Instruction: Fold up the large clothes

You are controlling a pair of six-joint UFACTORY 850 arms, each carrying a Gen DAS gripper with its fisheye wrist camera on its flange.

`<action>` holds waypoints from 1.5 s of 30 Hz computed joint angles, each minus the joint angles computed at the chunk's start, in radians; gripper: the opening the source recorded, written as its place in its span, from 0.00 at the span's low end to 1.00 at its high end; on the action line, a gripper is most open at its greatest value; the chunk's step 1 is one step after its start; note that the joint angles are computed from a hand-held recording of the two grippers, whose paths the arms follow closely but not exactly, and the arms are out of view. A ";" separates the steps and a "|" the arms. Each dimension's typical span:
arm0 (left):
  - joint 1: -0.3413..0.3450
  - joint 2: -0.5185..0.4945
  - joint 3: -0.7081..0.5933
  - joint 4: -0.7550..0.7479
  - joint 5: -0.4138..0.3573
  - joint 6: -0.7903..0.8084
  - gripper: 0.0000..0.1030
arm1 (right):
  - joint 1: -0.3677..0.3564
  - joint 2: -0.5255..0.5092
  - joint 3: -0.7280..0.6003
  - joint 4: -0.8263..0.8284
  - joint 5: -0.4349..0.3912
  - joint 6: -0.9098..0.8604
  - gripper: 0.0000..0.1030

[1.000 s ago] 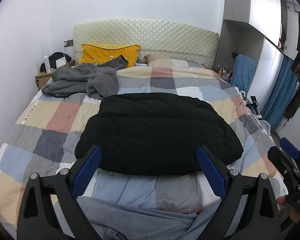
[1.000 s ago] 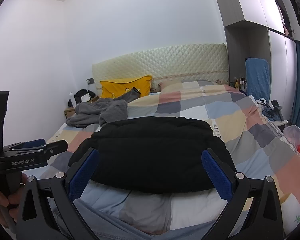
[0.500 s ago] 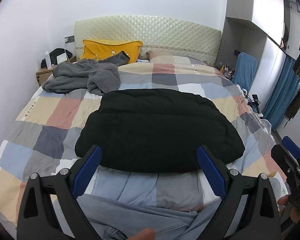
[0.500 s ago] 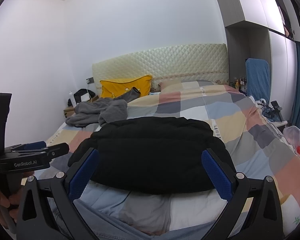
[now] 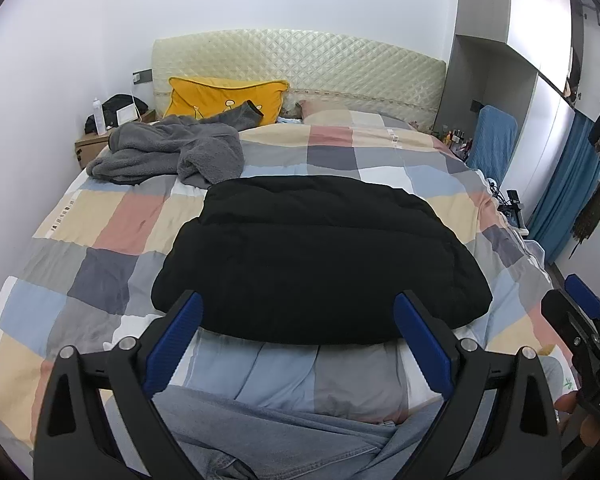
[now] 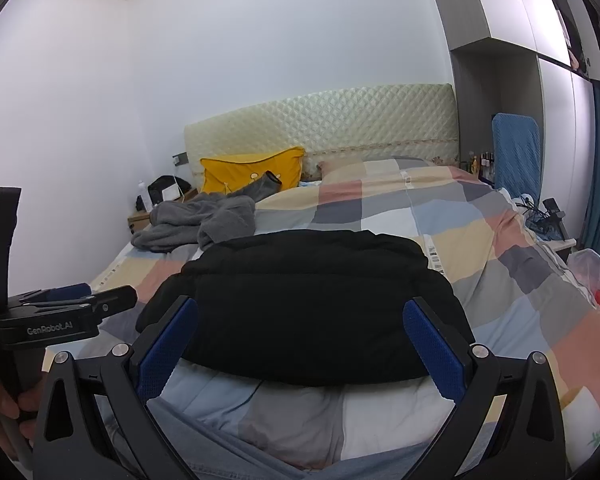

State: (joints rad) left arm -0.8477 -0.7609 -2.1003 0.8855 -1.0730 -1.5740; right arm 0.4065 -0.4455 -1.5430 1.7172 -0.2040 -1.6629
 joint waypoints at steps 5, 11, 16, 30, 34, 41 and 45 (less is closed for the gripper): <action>0.001 0.001 0.000 -0.004 0.008 0.003 0.94 | -0.002 0.001 0.002 0.006 0.003 -0.005 1.00; -0.001 0.005 0.003 0.003 0.010 -0.001 0.94 | -0.002 -0.002 -0.002 -0.035 0.002 0.036 1.00; -0.001 -0.010 -0.024 -0.008 -0.003 0.007 0.94 | -0.002 -0.002 -0.003 -0.027 -0.002 0.029 1.00; -0.003 -0.033 -0.054 -0.004 -0.021 0.009 0.94 | 0.000 0.000 0.004 0.073 0.010 -0.055 1.00; -0.001 -0.028 -0.045 -0.006 -0.011 0.007 0.94 | 0.001 -0.002 0.002 0.042 0.010 -0.028 1.00; -0.003 -0.030 -0.049 0.000 -0.017 0.005 0.97 | -0.001 -0.002 0.004 0.041 0.008 -0.025 1.00; -0.005 -0.039 -0.067 -0.001 -0.024 0.014 0.98 | -0.002 -0.004 0.000 0.024 0.007 -0.009 1.00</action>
